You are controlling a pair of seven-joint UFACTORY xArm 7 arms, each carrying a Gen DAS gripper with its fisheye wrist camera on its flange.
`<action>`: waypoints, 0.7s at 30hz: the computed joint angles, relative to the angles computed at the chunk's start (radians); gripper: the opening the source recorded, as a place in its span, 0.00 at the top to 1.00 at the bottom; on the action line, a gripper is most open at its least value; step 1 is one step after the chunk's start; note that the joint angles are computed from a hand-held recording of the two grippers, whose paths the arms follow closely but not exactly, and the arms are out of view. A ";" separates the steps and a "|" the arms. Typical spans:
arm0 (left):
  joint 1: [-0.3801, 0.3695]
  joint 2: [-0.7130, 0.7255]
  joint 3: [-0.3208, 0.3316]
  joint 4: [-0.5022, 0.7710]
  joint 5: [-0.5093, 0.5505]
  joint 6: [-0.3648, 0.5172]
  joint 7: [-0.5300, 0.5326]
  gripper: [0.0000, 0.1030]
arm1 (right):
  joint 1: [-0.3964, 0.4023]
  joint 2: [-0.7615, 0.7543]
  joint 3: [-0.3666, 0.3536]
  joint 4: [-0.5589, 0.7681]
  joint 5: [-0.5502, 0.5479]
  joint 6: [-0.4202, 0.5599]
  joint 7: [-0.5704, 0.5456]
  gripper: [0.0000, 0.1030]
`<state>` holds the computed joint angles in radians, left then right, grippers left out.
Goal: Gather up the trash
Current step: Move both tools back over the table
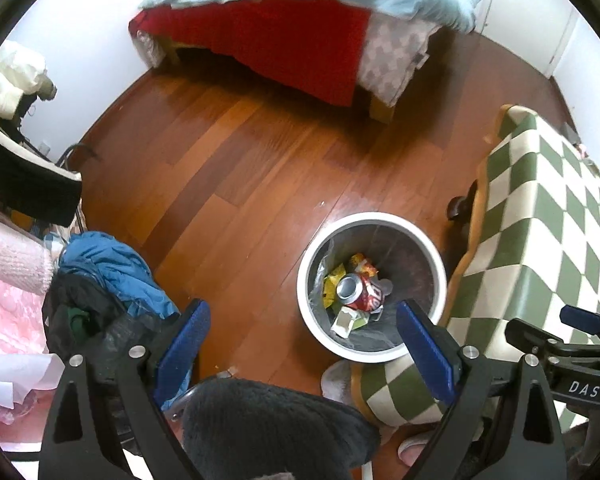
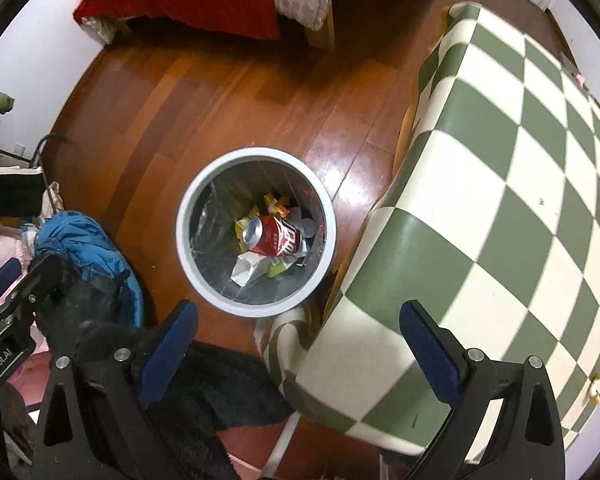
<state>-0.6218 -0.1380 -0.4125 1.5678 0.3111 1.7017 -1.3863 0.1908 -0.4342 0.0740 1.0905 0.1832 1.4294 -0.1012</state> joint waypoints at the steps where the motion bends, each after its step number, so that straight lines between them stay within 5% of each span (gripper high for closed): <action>1: -0.006 0.011 -0.012 0.033 0.020 0.024 -0.003 0.08 | 0.003 -0.017 0.000 0.001 0.004 0.004 0.000 0.01; 12: -0.153 0.135 -0.063 0.331 0.216 0.208 -0.052 0.08 | -0.002 -0.150 -0.057 0.114 0.071 0.112 -0.034 0.01; 21: -0.445 0.425 -0.037 0.799 0.504 0.404 0.007 0.08 | -0.037 -0.236 -0.194 0.227 0.193 0.229 -0.025 0.01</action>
